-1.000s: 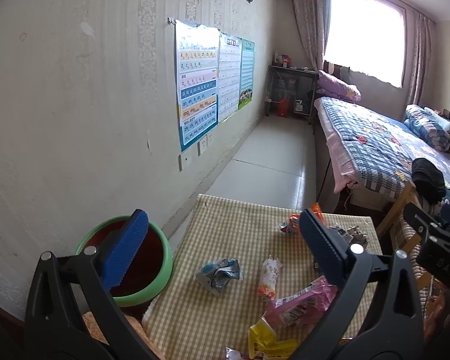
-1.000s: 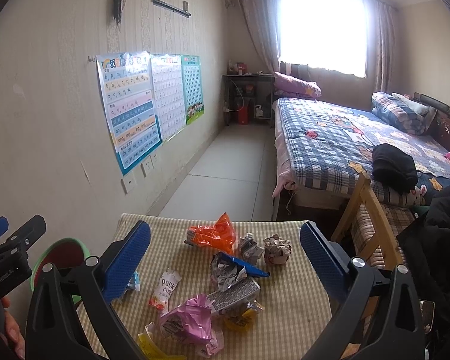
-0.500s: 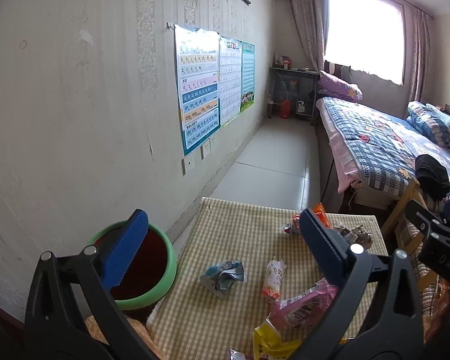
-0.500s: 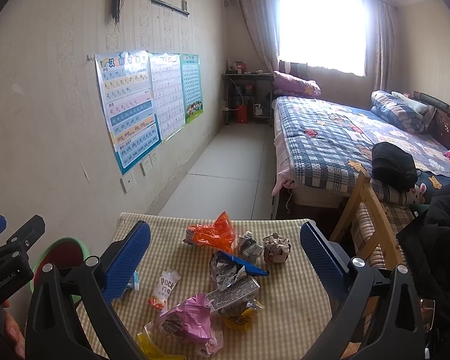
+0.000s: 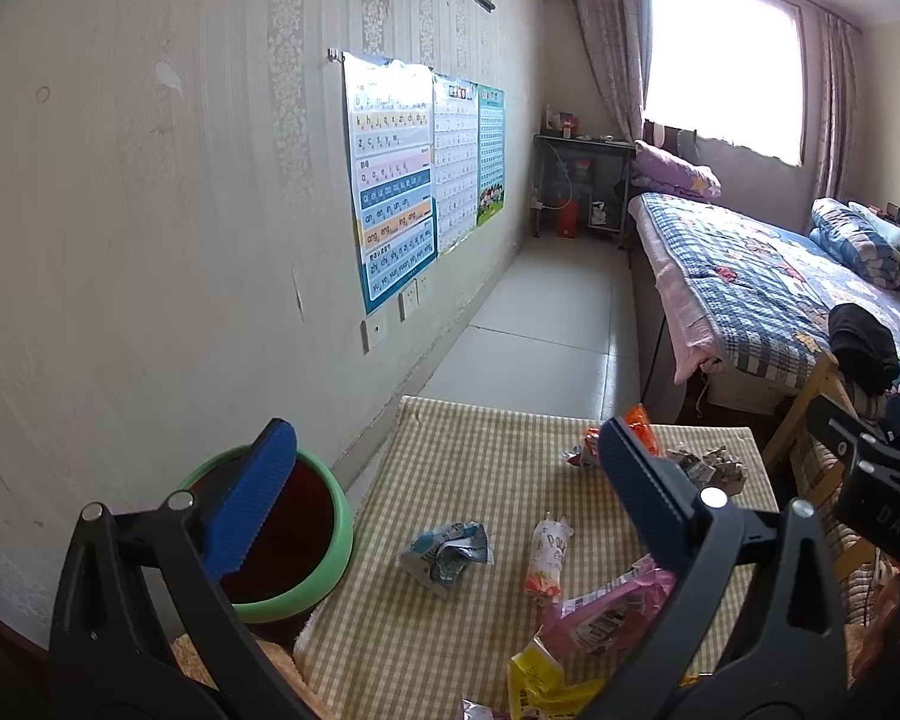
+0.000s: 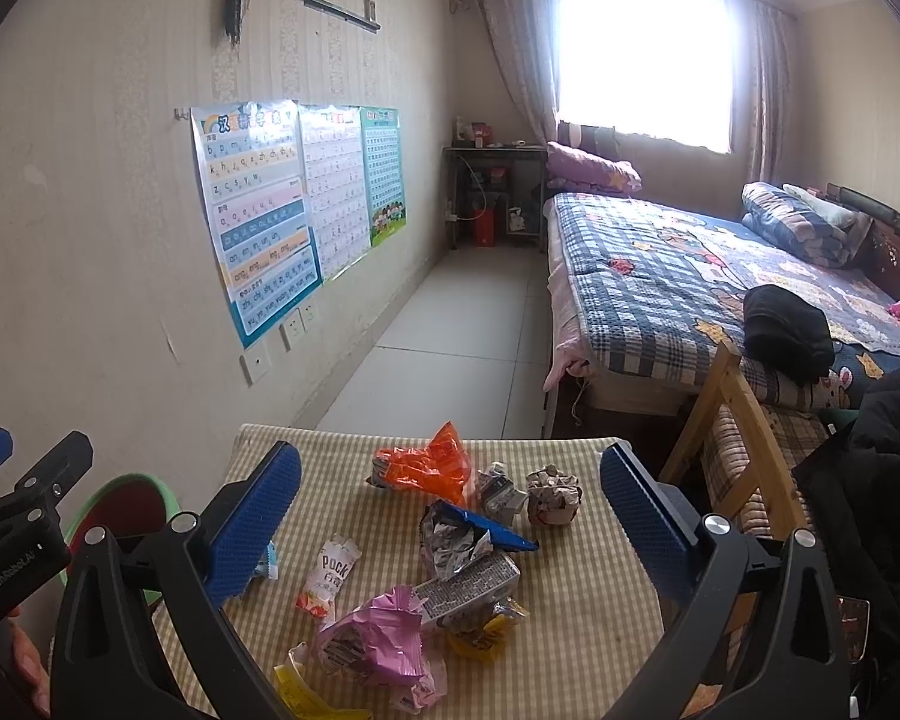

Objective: Collect trash

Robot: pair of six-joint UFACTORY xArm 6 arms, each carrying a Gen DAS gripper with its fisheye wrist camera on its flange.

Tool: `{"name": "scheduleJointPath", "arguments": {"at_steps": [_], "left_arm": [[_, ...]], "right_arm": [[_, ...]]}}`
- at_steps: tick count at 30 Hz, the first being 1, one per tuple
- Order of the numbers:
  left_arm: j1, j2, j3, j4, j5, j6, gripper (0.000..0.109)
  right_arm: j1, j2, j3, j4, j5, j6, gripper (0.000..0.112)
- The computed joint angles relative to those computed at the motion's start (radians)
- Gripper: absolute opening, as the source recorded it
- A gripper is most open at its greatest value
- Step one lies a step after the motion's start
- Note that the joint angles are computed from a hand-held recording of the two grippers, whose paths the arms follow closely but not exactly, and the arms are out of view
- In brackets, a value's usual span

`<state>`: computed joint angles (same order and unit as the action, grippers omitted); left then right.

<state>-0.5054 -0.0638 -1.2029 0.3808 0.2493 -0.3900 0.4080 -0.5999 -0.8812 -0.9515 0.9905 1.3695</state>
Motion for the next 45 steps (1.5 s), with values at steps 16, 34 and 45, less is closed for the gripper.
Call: {"name": "scheduleJointPath", "arguments": {"at_steps": [16,34,45], "left_arm": [[0.0,0.01,-0.009,-0.004,0.016,0.01,0.099],[-0.006,0.022,0.069,-0.669,0.084,0.715,0.098],[-0.019,0.185,-0.006,-0.841,0.578,0.883,0.079]], "right_arm": [[-0.004,0.001,0.003,0.013,-0.007,-0.006,0.096],[-0.104,-0.062,0.161,0.208,-0.15,-0.148,0.096],[-0.181,-0.132,0.308,0.479,-0.25,-0.243,0.076]]}}
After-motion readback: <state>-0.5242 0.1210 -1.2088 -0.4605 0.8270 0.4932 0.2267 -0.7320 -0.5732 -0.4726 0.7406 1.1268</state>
